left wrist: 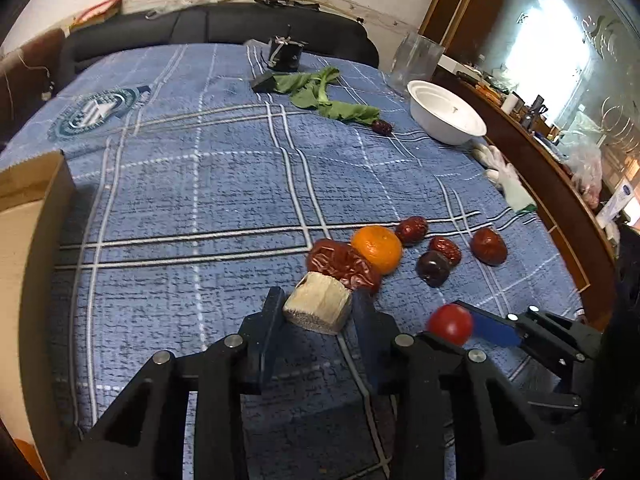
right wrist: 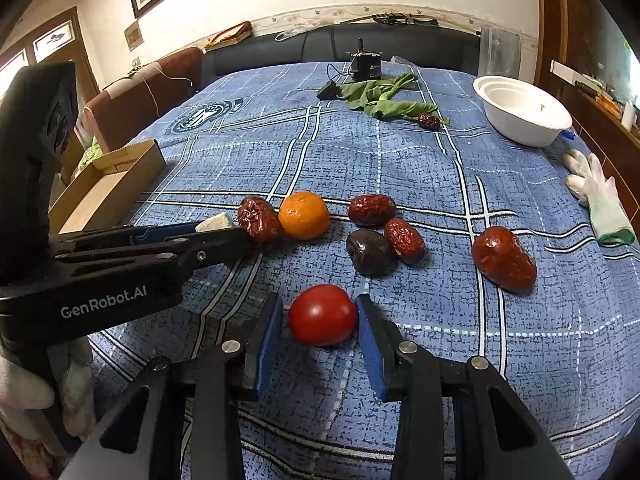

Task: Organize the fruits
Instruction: 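Grasp the white rice cake with the left gripper while the right grasps the red tomato, then place both items into the cardboard tray and open both grippers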

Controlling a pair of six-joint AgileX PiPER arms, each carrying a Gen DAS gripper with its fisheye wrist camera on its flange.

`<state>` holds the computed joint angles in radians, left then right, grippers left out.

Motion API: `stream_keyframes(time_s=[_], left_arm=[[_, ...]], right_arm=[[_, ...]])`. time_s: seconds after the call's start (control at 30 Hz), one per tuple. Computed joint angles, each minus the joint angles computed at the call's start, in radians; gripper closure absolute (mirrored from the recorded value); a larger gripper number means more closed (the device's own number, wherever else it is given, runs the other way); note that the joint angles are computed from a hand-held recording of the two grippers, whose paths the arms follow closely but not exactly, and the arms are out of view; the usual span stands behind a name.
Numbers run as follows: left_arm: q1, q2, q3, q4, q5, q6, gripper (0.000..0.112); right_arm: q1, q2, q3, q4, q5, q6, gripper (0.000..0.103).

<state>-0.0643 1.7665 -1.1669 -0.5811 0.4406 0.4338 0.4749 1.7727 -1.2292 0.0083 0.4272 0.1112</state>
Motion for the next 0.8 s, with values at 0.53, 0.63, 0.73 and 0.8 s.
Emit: stream_keyframes(time_s=[0.53, 0.63, 0.73, 0.8], left_arm=[[0.030, -0.107, 0.114, -0.072, -0.089, 0.021, 0.079], [0.123, -0.224, 0.192, -0.188, -0.006, 0.138, 0.079], [0.257, -0.352, 0.254, -0.165, 0.068, 0.187, 0.078], [0.362, -0.401, 0.265, -0.121, 0.110, 0.192, 0.078]], right_arm=[[-0.033, -0.013, 0.020, 0.075, -0.021, -0.030, 0.068], [-0.025, -0.009, 0.006, 0.049, 0.001, -0.017, 0.068], [0.019, -0.039, -0.008, -0.004, 0.050, 0.011, 0.068], [0.072, -0.074, -0.033, -0.042, 0.081, 0.043, 0.068]])
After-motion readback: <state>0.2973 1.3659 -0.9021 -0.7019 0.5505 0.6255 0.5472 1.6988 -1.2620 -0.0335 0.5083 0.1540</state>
